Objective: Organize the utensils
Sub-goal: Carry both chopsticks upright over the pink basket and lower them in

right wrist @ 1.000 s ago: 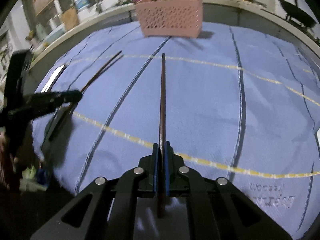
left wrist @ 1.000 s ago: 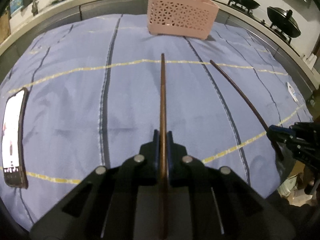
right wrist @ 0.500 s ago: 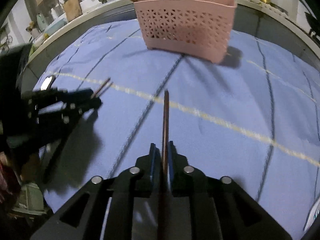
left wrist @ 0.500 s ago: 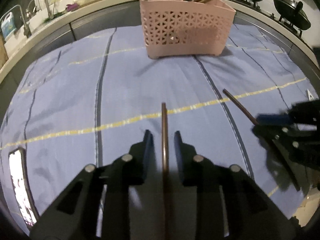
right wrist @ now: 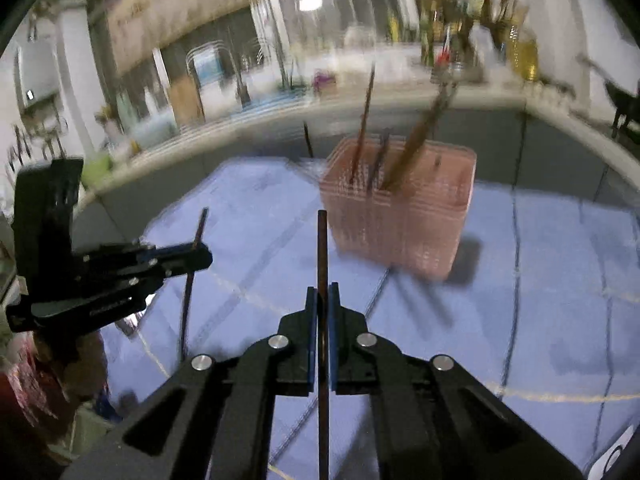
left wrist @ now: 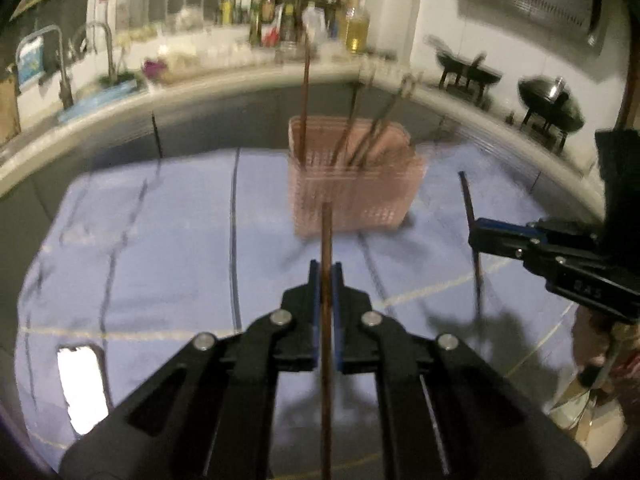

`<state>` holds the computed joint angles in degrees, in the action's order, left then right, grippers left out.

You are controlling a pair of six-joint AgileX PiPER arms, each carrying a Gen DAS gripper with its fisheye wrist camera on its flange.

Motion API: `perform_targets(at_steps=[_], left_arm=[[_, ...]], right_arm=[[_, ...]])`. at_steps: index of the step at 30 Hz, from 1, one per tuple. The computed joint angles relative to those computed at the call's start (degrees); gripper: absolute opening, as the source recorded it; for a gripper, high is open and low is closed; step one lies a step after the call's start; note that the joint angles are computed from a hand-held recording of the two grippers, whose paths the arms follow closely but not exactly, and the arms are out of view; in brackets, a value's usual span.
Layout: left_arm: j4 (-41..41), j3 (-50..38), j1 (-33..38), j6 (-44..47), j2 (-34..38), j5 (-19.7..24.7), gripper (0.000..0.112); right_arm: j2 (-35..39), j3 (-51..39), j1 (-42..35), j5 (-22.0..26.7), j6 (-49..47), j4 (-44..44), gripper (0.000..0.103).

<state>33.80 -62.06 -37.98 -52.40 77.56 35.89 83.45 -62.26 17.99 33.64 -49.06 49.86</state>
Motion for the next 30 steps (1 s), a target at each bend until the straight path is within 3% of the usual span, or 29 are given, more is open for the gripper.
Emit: perform_targets(at_steps=[5, 9, 15, 20, 24, 30], left_arm=[[1.49, -10.8, -0.66, 2.93, -1.8, 4.07, 0.005], [0.44, -23.55, 0.97, 7.57, 2.38, 6.85, 0.005], [-4.04, -50.32, 6.71, 16.34, 18.19, 12.97, 0.005], [-8.04, -64.51, 10.51, 21.97, 28.01, 16.71, 0.005], [-10.96, -68.41, 12.2, 24.24, 33.21, 17.36, 0.005], [-13.66, -65.95, 13.41, 24.63, 36.55, 15.45, 0.005]], right_arm=[[-2.58, -5.53, -3.2, 2.34, -1.68, 7.27, 0.005], [0.37, -15.29, -4.1, 3.64, 3.8, 7.11, 0.005], [11.22, -37.19, -3.39, 4.01, 18.14, -4.76, 0.005], [20.89, -50.36, -2.89, 6.18, 24.52, -12.6, 0.005], [26.31, -55.18, -3.35, 7.39, 25.3, -13.33, 0.005], [30.8, -58.06, -3.72, 8.06, 25.29, -12.17, 0.005]])
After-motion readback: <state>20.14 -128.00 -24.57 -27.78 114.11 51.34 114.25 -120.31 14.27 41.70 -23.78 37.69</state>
